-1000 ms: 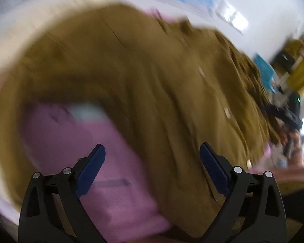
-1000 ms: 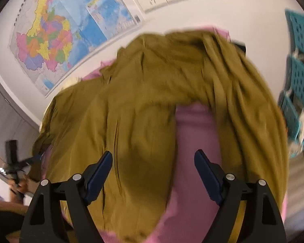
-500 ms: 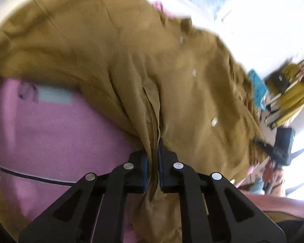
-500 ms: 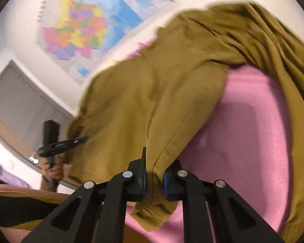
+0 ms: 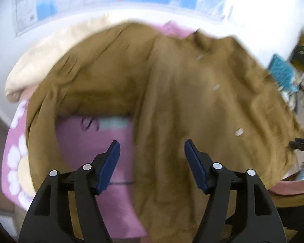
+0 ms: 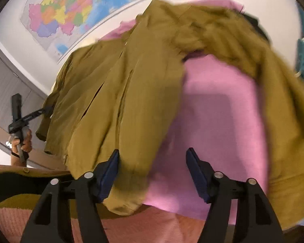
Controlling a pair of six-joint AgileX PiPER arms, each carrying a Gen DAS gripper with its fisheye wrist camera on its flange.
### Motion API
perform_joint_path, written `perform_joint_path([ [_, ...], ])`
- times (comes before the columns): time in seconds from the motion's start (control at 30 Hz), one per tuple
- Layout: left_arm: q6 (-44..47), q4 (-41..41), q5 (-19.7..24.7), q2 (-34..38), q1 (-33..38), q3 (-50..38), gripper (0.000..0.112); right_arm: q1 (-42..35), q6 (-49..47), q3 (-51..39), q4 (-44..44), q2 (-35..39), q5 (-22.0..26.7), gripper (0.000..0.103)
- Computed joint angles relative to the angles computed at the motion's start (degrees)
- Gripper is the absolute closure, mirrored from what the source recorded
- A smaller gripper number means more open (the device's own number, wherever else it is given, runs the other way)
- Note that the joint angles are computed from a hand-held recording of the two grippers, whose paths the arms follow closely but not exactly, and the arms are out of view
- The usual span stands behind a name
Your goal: Fold large clothes
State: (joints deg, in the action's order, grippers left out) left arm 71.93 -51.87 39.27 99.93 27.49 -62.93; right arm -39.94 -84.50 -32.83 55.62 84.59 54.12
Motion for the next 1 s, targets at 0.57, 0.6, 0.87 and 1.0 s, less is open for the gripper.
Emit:
perform_joint_path([
  [0.57,-2.25,0.26,1.95,4.67,-22.39,-12.1,0.027,-15.59,2.03,-21.81,-1.71,18.13,-1.63,0.064],
  [0.6,-3.68,1.02,2.54,6.26,-23.96,-14.3,0.027,-16.25,0.2,-22.65,-1.7,19.33,-0.07,0.079],
  [0.87,-18.0,11.03,3.17,18.69,-35.43,-32.83,0.027,-24.48,5.42,-31.14,6.07,13.83,8.98,0.096],
  [1.0,-25.76,16.88,5.93,26.79,-40.18,-46.91,0.028,-29.35,9.86,-38.92,6.41,12.48,14.55,0.096],
])
